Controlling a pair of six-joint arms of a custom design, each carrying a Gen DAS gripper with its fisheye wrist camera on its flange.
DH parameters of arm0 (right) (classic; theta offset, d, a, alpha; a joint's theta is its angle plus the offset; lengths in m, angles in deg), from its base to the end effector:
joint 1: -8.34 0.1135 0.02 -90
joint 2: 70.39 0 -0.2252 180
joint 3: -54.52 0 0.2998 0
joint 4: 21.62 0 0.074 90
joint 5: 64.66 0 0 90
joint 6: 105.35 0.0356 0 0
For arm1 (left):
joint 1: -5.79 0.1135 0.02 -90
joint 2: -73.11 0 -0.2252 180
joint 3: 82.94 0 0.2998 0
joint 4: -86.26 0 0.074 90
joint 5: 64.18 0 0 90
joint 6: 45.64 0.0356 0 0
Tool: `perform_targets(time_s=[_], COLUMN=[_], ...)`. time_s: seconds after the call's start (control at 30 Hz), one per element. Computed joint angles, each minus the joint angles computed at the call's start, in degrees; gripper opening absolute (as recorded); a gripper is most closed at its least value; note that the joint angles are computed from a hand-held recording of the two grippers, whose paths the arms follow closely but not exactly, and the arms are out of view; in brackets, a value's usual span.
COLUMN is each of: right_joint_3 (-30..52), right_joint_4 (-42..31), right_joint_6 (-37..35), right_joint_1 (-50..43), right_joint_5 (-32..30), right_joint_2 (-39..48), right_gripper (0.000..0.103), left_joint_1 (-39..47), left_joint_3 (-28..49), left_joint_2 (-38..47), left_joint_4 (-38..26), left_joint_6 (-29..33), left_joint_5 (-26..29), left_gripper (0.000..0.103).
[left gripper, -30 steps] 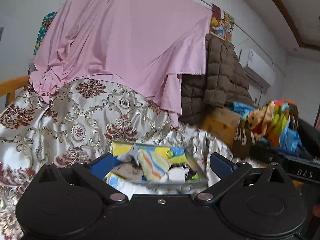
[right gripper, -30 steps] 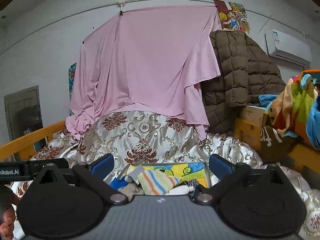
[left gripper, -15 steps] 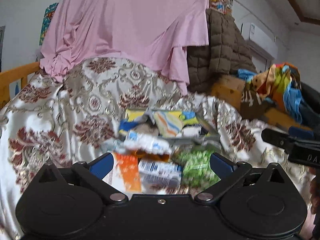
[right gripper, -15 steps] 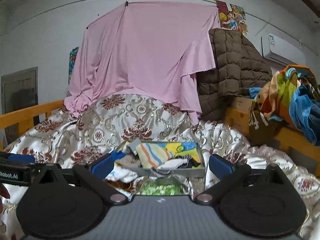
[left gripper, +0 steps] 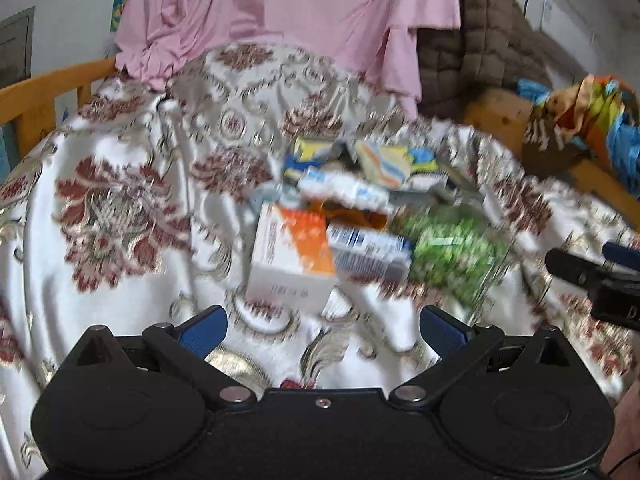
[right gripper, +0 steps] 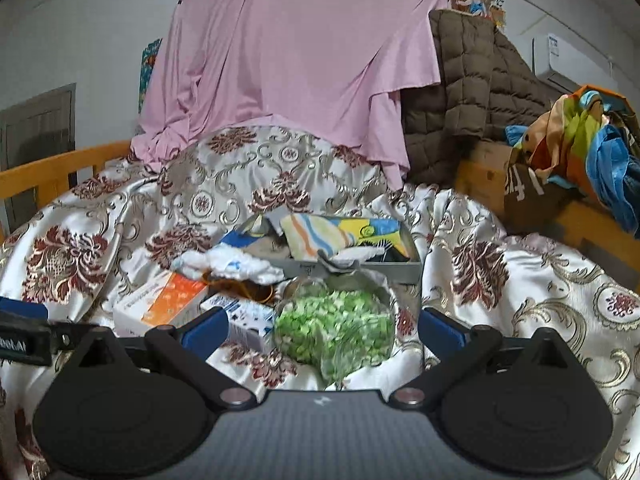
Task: Organize soft objects
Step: 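Grasp the white blue-printed towel with the left tool while the right tool grasps grey cloth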
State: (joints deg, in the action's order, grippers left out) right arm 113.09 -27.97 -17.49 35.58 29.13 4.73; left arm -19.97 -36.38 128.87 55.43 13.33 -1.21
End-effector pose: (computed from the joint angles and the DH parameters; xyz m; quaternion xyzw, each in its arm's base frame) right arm 0.3127 0.1583 0.2031 -0.1935 0.8104 0.0931 0.5452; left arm 0.2504 -0.1028 0.1837 -0.1391 0.8758 -0.0090 0.4620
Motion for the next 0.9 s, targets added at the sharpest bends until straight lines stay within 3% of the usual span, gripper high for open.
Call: perform_targets(time_s=[0.53,0.9], right_joint_3=[3.12,8.01], right_joint_4=[-5.06,-3.56], right_joint_6=[1.02,0.69], right_joint_1=[0.26,0.11], right_joint_5=[-4.45,-7.58], right_joint_2=[5.80,12.49], right_gripper=[0.103,0.103], left_joint_1=[0.25,3.62], left_joint_3=[4.80,6.31], left_joint_2=[6.75,10.13], left_joint_4=[-5.54,-3.25], left_joint_6=[-3.80,-7.86], left_joint_5=[-0.39,1.13], left_gripper=[0.102,0.102])
